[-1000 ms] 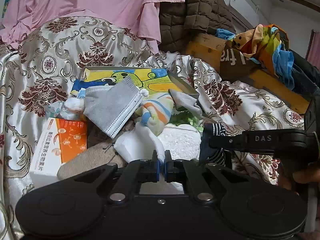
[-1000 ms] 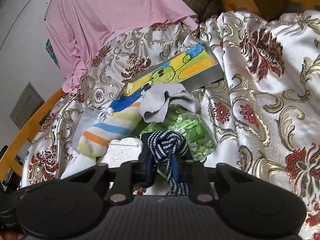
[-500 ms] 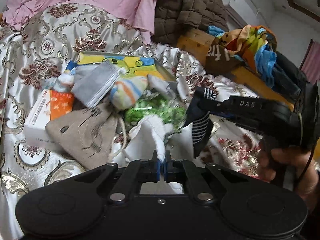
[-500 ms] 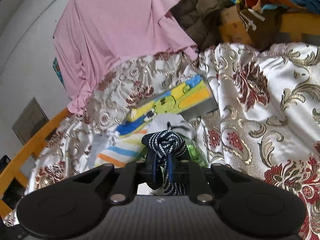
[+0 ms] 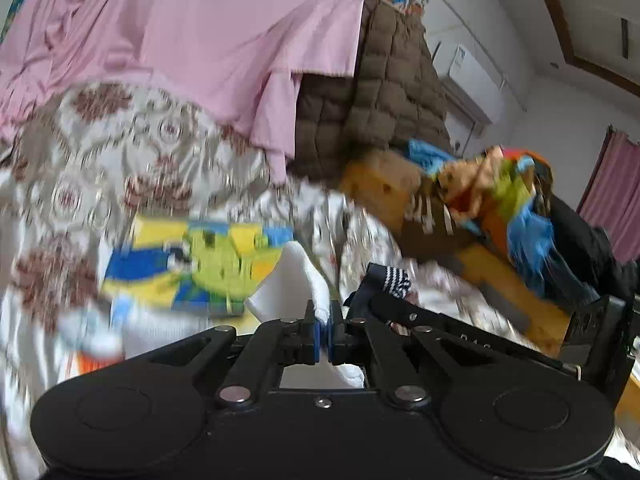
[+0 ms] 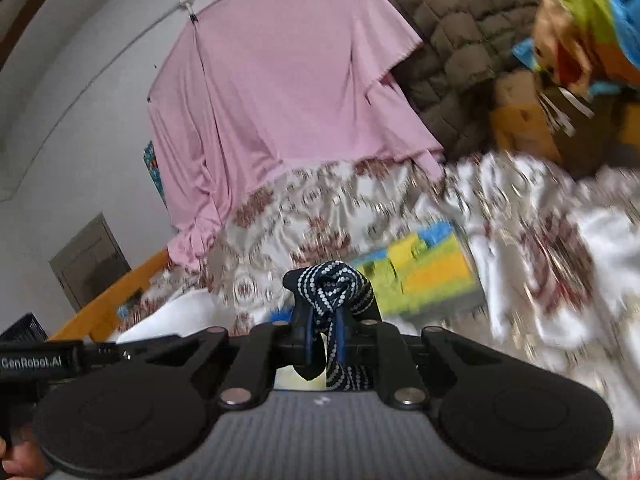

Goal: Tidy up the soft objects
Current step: 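Lift both held items and carry them over the painted frog tray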

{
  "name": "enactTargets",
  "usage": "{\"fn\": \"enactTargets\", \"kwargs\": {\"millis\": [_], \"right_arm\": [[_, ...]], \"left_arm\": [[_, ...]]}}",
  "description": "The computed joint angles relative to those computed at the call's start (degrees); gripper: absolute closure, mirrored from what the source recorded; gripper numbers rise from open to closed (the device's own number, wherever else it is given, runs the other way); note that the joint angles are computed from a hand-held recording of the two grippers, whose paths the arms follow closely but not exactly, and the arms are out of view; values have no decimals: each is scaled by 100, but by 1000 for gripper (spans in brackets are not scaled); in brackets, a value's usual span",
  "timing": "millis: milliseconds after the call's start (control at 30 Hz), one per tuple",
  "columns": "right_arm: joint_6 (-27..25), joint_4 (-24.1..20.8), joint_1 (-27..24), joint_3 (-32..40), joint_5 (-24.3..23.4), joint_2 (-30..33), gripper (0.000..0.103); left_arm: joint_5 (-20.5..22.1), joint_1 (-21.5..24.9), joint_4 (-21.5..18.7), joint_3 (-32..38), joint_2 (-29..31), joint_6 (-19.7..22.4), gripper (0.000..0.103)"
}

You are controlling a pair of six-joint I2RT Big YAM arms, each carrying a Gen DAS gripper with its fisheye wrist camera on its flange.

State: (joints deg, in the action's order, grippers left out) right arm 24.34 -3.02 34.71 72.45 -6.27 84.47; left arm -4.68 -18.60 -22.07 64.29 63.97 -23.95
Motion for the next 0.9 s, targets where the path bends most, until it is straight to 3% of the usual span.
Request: {"fn": "enactTargets", "kwargs": {"millis": [200, 433, 733, 900], "right_arm": [[-60, -127, -171, 1535, -162, 1150, 90], [640, -555, -464, 3011, -101, 2437, 90], [1554, -1656, -846, 4567, -682, 3681, 87], [1314, -2651, -888, 5243, -772, 4059, 83]], "left_arm": [[174, 523, 207, 1119, 1290, 181, 101], [376, 850, 103, 2469, 2875, -70, 101], [484, 895, -707, 3635, 4104, -606, 100], [336, 845, -1477, 4100, 4442, -502, 100]]}}
